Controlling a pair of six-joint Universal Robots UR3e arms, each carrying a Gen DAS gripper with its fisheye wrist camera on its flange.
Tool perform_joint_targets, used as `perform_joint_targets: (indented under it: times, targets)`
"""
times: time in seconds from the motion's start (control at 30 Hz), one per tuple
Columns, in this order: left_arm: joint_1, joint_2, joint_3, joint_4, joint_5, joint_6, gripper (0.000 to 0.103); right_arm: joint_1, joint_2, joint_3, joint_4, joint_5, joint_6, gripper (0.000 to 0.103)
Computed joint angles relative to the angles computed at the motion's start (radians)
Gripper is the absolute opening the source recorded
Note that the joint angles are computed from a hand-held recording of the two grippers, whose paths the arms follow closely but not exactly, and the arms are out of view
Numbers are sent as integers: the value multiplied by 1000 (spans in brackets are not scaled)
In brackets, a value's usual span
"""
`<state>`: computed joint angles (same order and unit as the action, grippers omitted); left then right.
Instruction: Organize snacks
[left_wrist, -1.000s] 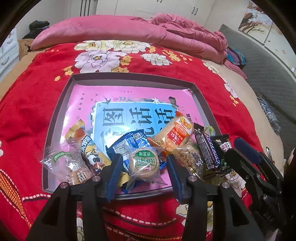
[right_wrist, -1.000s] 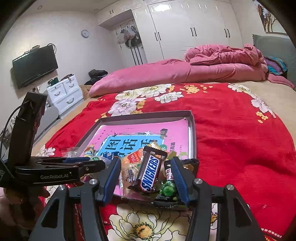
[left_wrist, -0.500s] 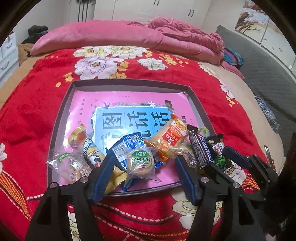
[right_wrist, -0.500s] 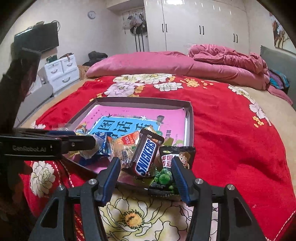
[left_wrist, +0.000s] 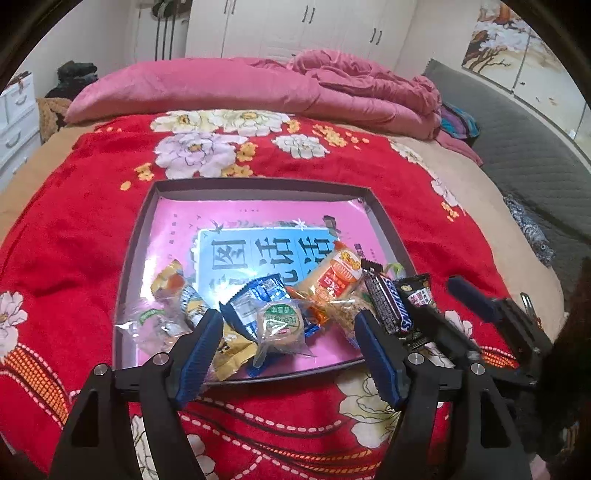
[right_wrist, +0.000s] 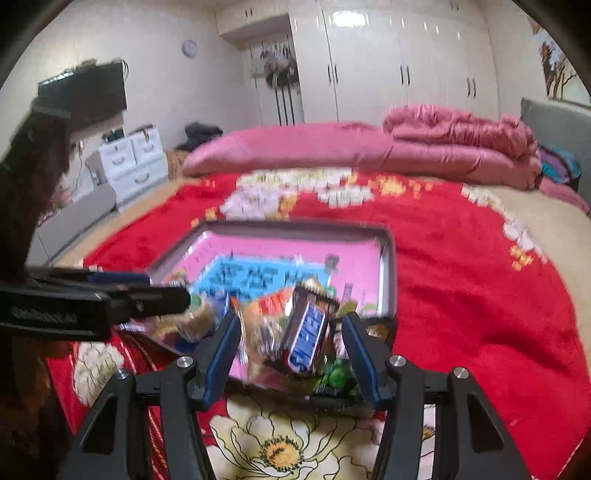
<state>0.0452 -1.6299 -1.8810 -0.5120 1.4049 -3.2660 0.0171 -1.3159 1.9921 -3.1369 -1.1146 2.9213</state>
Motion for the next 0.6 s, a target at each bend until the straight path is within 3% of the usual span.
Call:
perform_joint_targets:
  times: [0.23,0.6]
  targets:
    - [24,108,-59,-4,-16,-6,78,-27,-136,92,-68,2,107,77]
    - [76,277,-166,-54,-37,46,79,73,-247,99,11,-239,184,91]
